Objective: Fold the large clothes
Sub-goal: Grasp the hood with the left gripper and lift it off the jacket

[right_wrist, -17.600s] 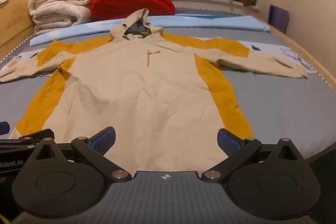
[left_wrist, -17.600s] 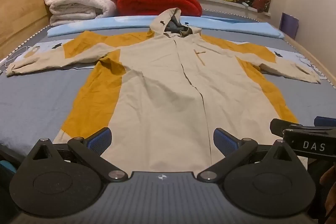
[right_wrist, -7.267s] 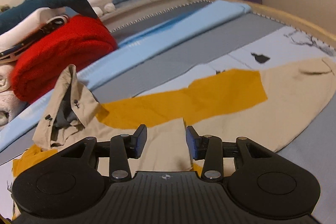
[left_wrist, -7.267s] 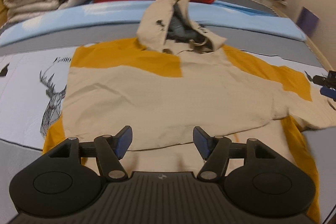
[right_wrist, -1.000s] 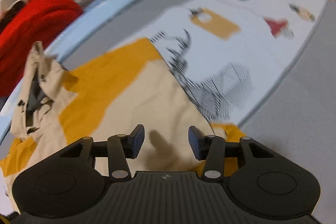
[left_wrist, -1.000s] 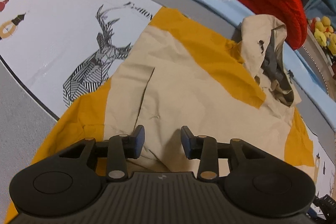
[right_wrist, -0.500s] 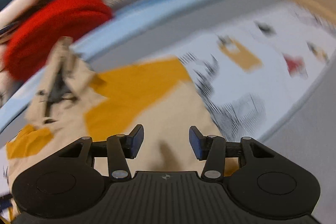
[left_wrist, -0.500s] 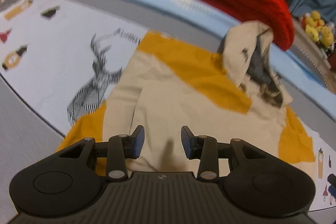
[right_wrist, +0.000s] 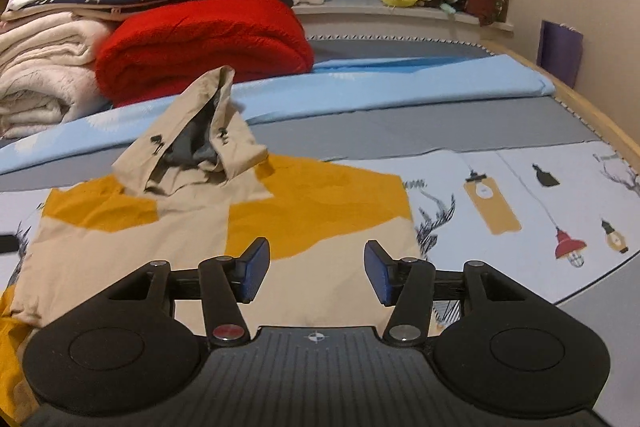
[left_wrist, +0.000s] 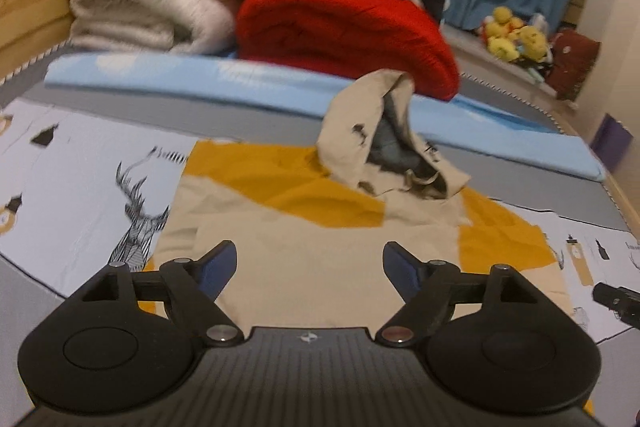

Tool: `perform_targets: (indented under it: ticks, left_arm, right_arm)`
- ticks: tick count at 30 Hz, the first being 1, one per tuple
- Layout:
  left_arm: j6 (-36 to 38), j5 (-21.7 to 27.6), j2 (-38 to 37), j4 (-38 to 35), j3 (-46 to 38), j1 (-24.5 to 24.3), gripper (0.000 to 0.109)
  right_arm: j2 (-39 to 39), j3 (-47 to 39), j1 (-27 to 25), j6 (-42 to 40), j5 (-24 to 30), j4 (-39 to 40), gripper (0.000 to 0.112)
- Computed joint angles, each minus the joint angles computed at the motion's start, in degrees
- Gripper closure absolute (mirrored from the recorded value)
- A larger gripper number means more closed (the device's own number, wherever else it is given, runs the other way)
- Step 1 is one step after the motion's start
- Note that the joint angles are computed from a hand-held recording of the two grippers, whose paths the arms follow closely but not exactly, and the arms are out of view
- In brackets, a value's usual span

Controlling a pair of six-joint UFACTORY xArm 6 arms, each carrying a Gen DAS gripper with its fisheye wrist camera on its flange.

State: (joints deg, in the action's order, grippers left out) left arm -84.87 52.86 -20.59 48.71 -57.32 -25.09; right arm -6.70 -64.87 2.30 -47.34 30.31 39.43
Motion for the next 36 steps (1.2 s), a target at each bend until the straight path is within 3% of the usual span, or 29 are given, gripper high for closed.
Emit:
perform_targets:
  ticks: [10, 18, 24, 30, 31, 33, 36]
  left_arm:
    - [-3.88, 3.39, 3.82, 9.82, -4.12, -4.89, 0.024]
    - [-0.97, 5.68, 5.79, 12.22, -6.58, -6.07, 0.024]
    - [3.36, 3.24, 9.47, 9.04, -11.95, -1.27, 0.026]
    - [14.64, 0.00, 20.90, 4.96, -24.79, 5.63, 0.033]
    - [17.20, -1.11, 23.48, 3.00, -27.57, 7.21, 0.035]
    - [21.18, -2.61, 28.49, -1.20, -33.03, 9.84, 0.038]
    - [26.65, -2.58, 38.48, -8.41, -44.48, 13.55, 0.042]
  right_arm:
    - [-1.55, 0.31, -1.42, 0.05, 3.70, -1.59, 0.057]
    - [-0.27, -2.57, -2.90, 2.88, 8.31, -2.29, 0.057]
    - [1.55, -6.10, -4.07, 2.96, 11.11, -1.18, 0.057]
    - [4.11, -9.12, -5.43, 5.51, 12.63, -1.78, 0.058]
    - [4.45, -9.43, -5.59, 5.62, 12.60, -1.74, 0.060]
    - [5.29, -10.03, -6.03, 5.65, 12.39, -1.91, 0.083]
    - [6.90, -10.71, -6.53, 6.44, 10.76, -3.75, 0.095]
